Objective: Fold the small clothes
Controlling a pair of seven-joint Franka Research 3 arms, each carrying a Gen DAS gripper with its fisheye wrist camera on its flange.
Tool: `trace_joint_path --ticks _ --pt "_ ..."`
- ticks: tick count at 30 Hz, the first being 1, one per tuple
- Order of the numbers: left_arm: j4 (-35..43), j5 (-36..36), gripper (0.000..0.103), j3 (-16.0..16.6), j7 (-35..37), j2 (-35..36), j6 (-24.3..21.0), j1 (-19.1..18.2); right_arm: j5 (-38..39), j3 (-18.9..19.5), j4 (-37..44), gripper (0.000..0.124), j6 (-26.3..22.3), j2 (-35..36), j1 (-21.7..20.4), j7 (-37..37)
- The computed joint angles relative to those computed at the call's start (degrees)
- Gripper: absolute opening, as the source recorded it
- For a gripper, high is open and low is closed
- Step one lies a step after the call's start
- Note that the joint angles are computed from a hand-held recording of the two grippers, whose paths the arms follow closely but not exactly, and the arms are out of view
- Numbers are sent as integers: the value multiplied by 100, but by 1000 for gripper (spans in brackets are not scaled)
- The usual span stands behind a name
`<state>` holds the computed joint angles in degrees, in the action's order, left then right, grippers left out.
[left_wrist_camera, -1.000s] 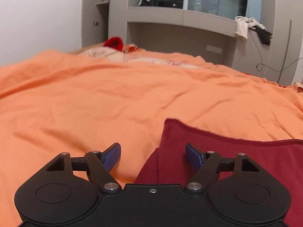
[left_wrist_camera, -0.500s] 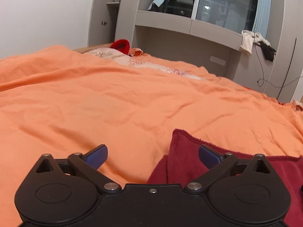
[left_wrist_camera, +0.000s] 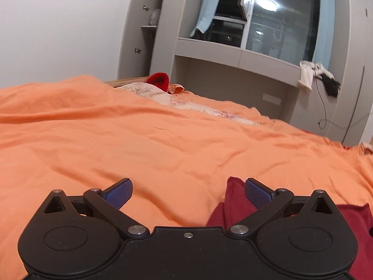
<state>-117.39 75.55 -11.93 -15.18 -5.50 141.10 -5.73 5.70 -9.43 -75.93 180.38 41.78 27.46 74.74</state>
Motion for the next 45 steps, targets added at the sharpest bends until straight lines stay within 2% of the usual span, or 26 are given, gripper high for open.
trace_joint_path --ticks 2,6,8,12,15,18,21,23,24,25,27,29,31,35,40,45 --pt "-152 -33 102 18 -166 -145 69 17 58 -278 -206 2 81 -132 204 203" --pt "-436 -154 102 18 -353 -380 287 112 201 -537 -686 2 136 -462 405 545" --pt "-532 -224 102 -18 -320 -446 232 151 207 -577 -911 2 166 -615 435 635" --pt "-741 -426 102 -51 -214 -595 174 207 165 -1033 -1251 2 145 -797 756 939" --pt "-899 -479 102 -87 -247 -730 175 261 87 -919 -1383 2 83 -902 657 1019" --pt "-1051 -505 102 -135 -290 -863 176 301 -7 -844 -1507 4 264 -948 606 963" --pt "-1192 -511 102 -186 -376 -995 240 322 57 -1093 -1625 11 421 -992 816 1024" --pt "-1304 -460 102 -231 -474 -1109 308 336 153 -1322 -1665 38 503 -993 1020 1057" --pt "-1349 -421 102 -263 -530 -1158 336 340 207 -1419 -1727 46 595 -1011 1115 1053" --pt "-1408 -373 102 -293 -591 -1220 375 341 257 -1364 -1799 54 700 -1063 1094 979" --pt "-1486 -271 102 -369 -704 -1301 427 333 366 -1268 -1977 62 923 -1191 1088 805" --pt "-1575 -183 102 -429 -796 -1383 488 311 433 -1039 -2136 79 1124 -1326 969 619" --pt "-1650 -112 102 -488 -903 -1456 561 275 500 -820 -2341 89 1402 -1460 880 457" --pt "-1835 13 102 -558 -1318 -1591 887 205 548 -469 -2646 101 1898 -1623 783 127" --pt "-2000 159 102 -650 -1786 -1612 1380 132 416 200 -2774 103 2159 -1719 443 -139" --pt "-1920 514 102 -702 -1926 -1431 1649 72 482 867 -2669 103 1945 -1737 61 -228"
